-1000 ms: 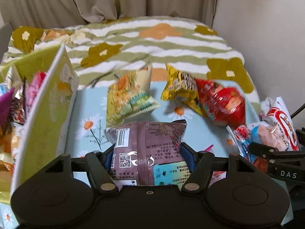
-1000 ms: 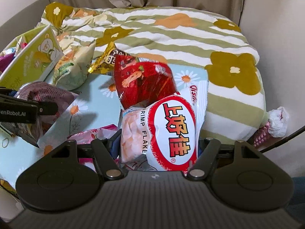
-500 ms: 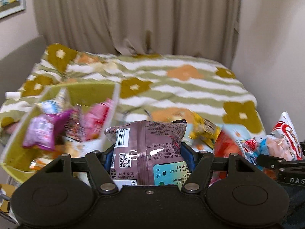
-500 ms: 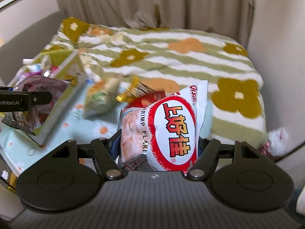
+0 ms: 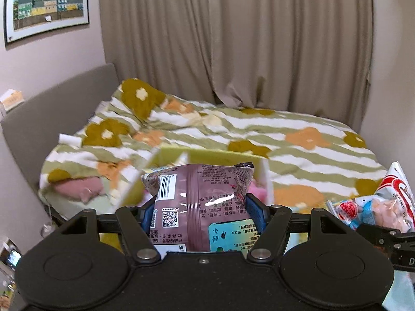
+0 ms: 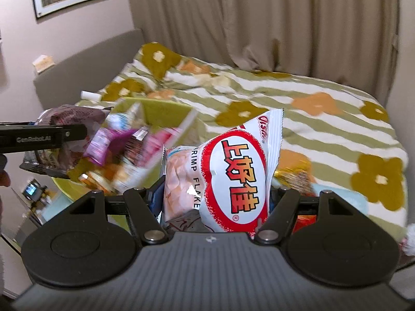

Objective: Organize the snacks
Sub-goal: 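Carry both held bags into the box and open both grippers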

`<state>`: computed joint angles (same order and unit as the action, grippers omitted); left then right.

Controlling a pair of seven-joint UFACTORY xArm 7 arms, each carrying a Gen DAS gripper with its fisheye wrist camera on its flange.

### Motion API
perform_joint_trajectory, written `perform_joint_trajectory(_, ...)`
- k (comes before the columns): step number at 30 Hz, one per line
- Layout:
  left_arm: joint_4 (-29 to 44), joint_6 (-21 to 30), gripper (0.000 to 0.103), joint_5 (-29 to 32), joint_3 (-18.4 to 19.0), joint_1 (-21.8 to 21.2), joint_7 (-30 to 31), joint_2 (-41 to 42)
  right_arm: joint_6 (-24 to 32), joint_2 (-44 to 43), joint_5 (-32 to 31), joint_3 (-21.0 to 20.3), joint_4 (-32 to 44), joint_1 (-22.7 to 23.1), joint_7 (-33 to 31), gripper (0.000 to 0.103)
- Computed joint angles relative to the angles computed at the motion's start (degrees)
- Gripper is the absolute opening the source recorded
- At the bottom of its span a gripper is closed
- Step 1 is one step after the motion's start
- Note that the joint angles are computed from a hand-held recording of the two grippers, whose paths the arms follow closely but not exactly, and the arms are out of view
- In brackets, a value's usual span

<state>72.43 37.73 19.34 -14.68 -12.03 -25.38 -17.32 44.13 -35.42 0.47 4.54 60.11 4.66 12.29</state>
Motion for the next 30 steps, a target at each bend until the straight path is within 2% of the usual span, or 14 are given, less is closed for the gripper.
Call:
perform_joint_trajectory(4, -0.41, -3.37, 0.072, -2.45, 3.72, 0.38, 5.54, 1.40, -1.51, 6.34, -1.15, 4.56, 4.92, -0.28, 6.12, 0.084)
perform_joint_trajectory(8, -1.25, -6.91, 0.073, -7.76, 6.96, 0.12, 13.08, 3.59, -2.31, 12.21, -4.47, 7.56, 9.37, 0.20, 12.54, 0.084)
perform_joint_trajectory(10, -2.01, -8.11, 0.084, -10.99, 8.18, -0.08, 16.67, 4.42, -2.04, 14.90, -7.14, 8.96, 11.35, 0.52, 16.14, 0.084)
perform_joint_trajectory(11, -2.94, -9.03, 0.098, -12.54, 8.75, -0.12, 18.39, 4.46, -1.69, 16.31, -8.41, 9.53, 12.37, 0.82, 17.93, 0.084)
perform_joint_trajectory(12, -4.04, -9.87, 0.103, -13.84, 9.25, -0.04, 19.93, 4.11, -1.19, 17.63, -9.54, 9.91, 13.41, 1.22, 19.50, 0.084)
perform_joint_trajectory(23, -8.35, -8.76, 0.103, -28.54, 13.98, -0.26, 36.96, 0.95, 3.56, 24.76, -18.34, 9.68, 18.94, 7.09, 32.73, 0.086)
perform_joint_trajectory(28, -7.74, -7.90, 0.103, -31.49, 14.57, 0.95, 39.65, 1.06, 3.22, 27.21, -22.82, 9.61, 20.80, 9.28, 36.22, 0.090)
perform_joint_trajectory(30, -7.68, -7.99, 0.103, -32.02, 14.56, 1.43, 40.11, 1.01, 2.12, 27.85, -24.76, 9.52, 20.52, 9.95, 38.08, 0.095)
